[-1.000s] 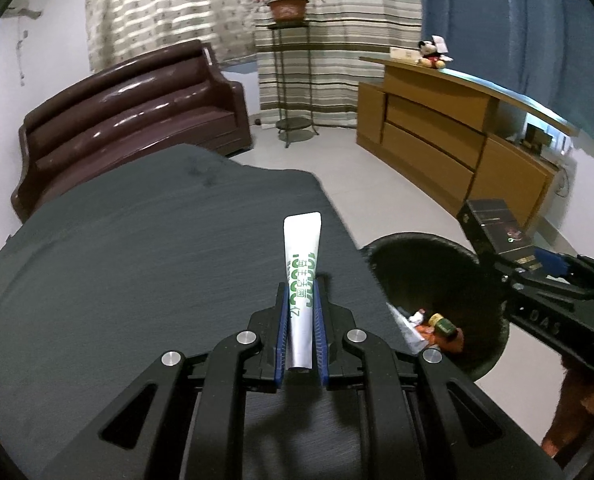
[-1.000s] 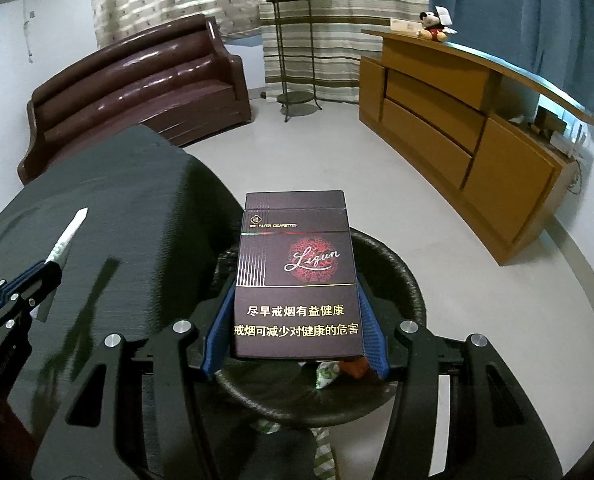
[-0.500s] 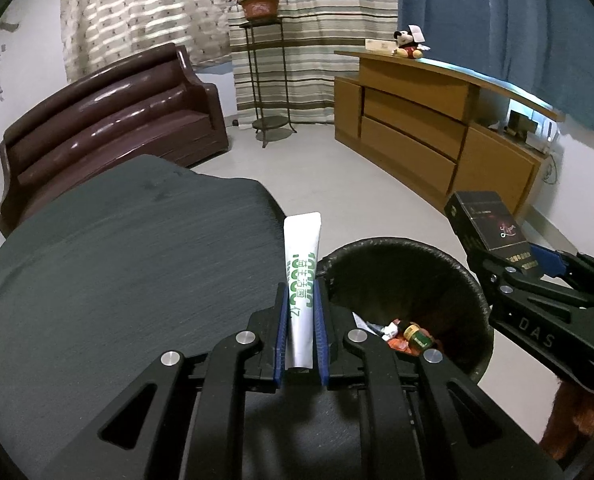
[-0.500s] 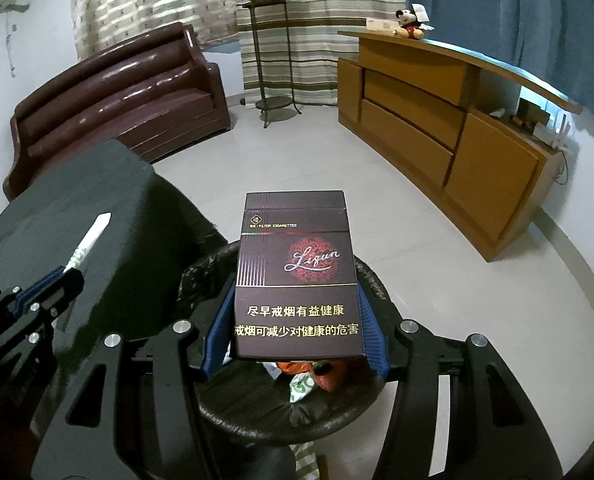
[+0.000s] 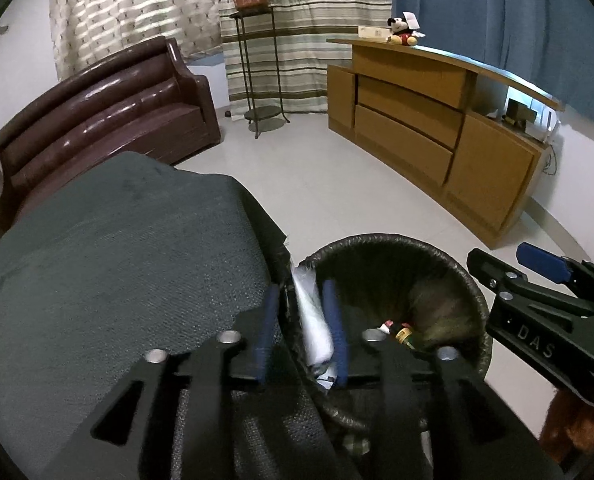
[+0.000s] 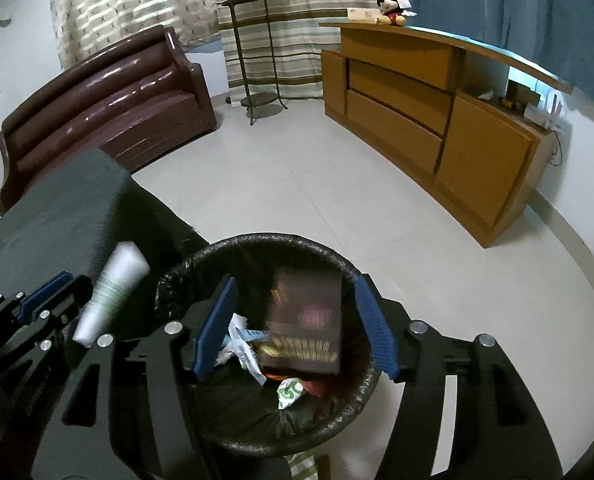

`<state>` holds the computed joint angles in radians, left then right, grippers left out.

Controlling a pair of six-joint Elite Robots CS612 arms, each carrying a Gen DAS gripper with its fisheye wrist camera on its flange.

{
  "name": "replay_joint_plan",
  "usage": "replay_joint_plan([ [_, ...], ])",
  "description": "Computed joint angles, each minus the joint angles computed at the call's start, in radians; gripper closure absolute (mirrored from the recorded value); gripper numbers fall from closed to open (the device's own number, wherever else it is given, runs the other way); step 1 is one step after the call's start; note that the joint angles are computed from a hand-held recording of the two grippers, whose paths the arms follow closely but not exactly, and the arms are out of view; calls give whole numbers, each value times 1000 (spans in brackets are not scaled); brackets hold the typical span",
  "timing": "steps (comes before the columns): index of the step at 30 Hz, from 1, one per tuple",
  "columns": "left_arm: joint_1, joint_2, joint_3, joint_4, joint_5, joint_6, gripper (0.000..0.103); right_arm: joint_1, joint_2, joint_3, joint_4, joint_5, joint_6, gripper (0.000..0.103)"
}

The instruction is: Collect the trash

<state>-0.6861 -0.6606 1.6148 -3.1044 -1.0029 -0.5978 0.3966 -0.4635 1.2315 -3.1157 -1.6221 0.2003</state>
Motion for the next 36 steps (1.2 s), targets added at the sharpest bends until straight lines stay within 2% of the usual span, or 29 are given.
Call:
replay_joint_plan([
  [4,-1,-2,3,-6,14,-9,53,1,-2,1,4,-1,6,42],
  [6,-2,-3,6,-8,22,-14,49,1,-3,3,3,-2,7,42],
  [20,-15,-34,62,-36,72,-51,39,7,-32,55,-44,-4,-3,40],
  [22,-18,-41,74,-42,85,-55,38,7,-39,69,-57,-2,-1,34],
  [26,-27,-54,99,-53,108,-69,34,9,-55,98,-76,3,-3,34],
  [36,-46,-94,173,-70,146,-120,32,23,-94,164,-132,-3,-24,34],
])
